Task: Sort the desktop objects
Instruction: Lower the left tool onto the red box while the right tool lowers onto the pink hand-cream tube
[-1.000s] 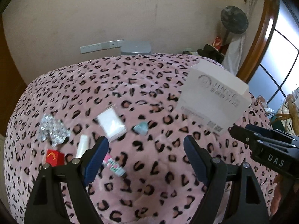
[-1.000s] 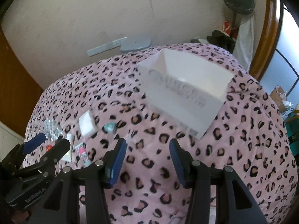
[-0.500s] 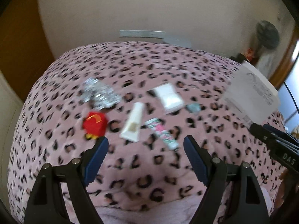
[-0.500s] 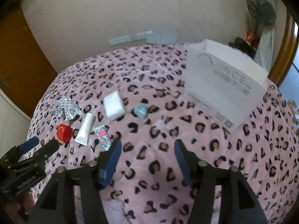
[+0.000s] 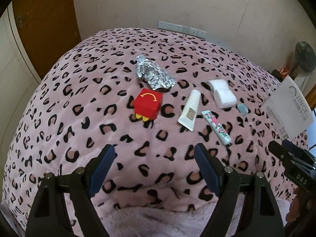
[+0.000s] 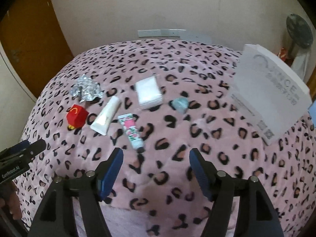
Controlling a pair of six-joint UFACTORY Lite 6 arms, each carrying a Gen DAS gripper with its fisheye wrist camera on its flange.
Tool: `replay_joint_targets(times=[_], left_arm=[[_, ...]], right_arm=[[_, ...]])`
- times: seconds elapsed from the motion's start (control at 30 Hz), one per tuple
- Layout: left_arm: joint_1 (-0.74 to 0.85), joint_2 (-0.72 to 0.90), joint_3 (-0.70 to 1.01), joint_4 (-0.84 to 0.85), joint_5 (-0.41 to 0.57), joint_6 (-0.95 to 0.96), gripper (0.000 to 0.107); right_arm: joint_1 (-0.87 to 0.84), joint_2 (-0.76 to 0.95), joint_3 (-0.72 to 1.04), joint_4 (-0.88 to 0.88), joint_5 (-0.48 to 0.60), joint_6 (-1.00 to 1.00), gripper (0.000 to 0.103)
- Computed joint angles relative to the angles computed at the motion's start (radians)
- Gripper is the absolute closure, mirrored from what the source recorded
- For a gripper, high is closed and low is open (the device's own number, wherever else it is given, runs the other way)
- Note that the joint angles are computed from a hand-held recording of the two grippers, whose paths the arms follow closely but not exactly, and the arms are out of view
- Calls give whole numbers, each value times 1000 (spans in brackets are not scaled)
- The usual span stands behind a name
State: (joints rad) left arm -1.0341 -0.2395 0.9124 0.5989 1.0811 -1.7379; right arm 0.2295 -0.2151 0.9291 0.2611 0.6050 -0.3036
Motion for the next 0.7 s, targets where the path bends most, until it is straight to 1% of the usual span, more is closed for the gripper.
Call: replay_joint_targets(times=[0.03,0.17,0.3,0.47,0.57,0.7], left_arm=[[14,-9,-20,2,-16,4,24],[121,-51,-109,11,-118,46,24],[273,-27,-142,14,-248,165,24],[454,77,-140,27,-433,329,24],[524,146,-124,19,-512,400,24],[600,250,-87,1,-594,477,24]], right_arm=[[16,6,-6,-9,-9,13,32],[62,60,-14,49,-54,-45,32],[77,155,28,108,-98,-102,32],[103,327,149,80,-137,-101,32],[112,412,216,86,-136,-118,32],[117,512,292,115,-117,-148,32]])
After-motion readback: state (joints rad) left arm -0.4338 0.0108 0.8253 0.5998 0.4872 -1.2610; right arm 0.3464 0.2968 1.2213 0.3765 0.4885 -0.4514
